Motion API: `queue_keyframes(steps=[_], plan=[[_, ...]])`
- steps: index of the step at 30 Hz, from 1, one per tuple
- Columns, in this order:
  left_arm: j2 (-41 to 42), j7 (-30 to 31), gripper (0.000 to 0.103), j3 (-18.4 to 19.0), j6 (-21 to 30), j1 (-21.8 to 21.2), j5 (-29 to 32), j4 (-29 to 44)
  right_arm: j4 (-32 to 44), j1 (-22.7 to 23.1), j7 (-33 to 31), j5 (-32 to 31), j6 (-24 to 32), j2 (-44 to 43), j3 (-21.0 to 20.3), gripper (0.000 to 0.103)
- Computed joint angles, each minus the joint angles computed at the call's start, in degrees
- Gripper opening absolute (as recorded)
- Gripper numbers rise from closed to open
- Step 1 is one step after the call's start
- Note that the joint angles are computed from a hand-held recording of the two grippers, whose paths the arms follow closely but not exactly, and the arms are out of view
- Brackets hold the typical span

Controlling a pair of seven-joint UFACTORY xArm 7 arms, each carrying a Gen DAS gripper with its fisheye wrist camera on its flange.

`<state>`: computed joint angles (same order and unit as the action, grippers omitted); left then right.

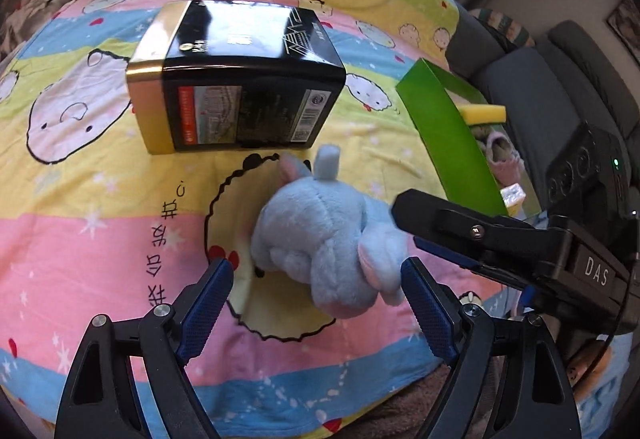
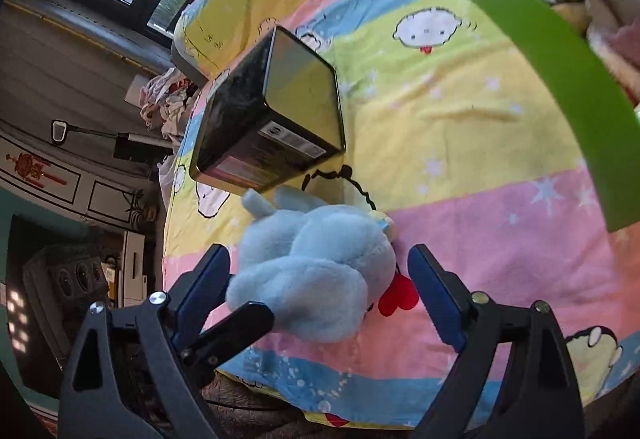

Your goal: Organize soft objects

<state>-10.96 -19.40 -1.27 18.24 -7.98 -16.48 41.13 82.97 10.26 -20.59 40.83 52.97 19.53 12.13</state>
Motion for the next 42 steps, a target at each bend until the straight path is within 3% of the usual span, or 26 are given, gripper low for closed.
queue_keyframes(steps=[6, 11, 13, 15, 21, 25, 37, 42], plan=[[3.1, -0.4, 0.086, -0.4, 0.6, 0.4, 1.3, 1.9, 3.7, 0.1, -0.5, -1.3, 2.4, 3.8, 0.5, 0.090], [4.7, 2.8, 0.085, 0.1, -0.3, -0.3, -2.5, 2.4, 6.3, -0.2, -1.2, -1.4, 4.7, 6.4, 1.2, 0.092], [5.4, 4.5, 0.077, -0.2, -1.3, -0.2, -4.2, 2.5, 6.6, -0.4, -1.8, -0.9, 4.6, 6.9, 1.5, 0.092], [5.6, 10.2, 0.070, 1.7, -1.6, -2.6, -10.9, 2.5, 7.3, -0.7, -1.8, -0.6, 5.1, 7.6, 1.6, 0.091], [5.6, 9.5, 0.065, -0.4, -2.4, -0.8, -9.2, 2.4, 7.8, -1.5, -2.5, 0.6, 5.9, 8.8, 1.9, 0.092], [5.3, 11.8, 0.061, -0.1, -1.0, -1.1, -11.7, 2.7, 8.4, -2.1, -2.5, 1.9, 7.3, 9.8, 2.2, 0.094], [-2.3, 0.9, 0.061, -3.3, -4.6, 0.4, 5.4, 0.4, 0.3, -3.7, -11.6, 12.9, 2.7, -0.8, 2.0, 0.091], [-5.2, -0.1, 0.061, -3.4, -6.3, -0.3, 8.9, 0.7, -3.0, -3.2, -16.6, 17.6, 0.3, -6.6, 0.3, 0.091]])
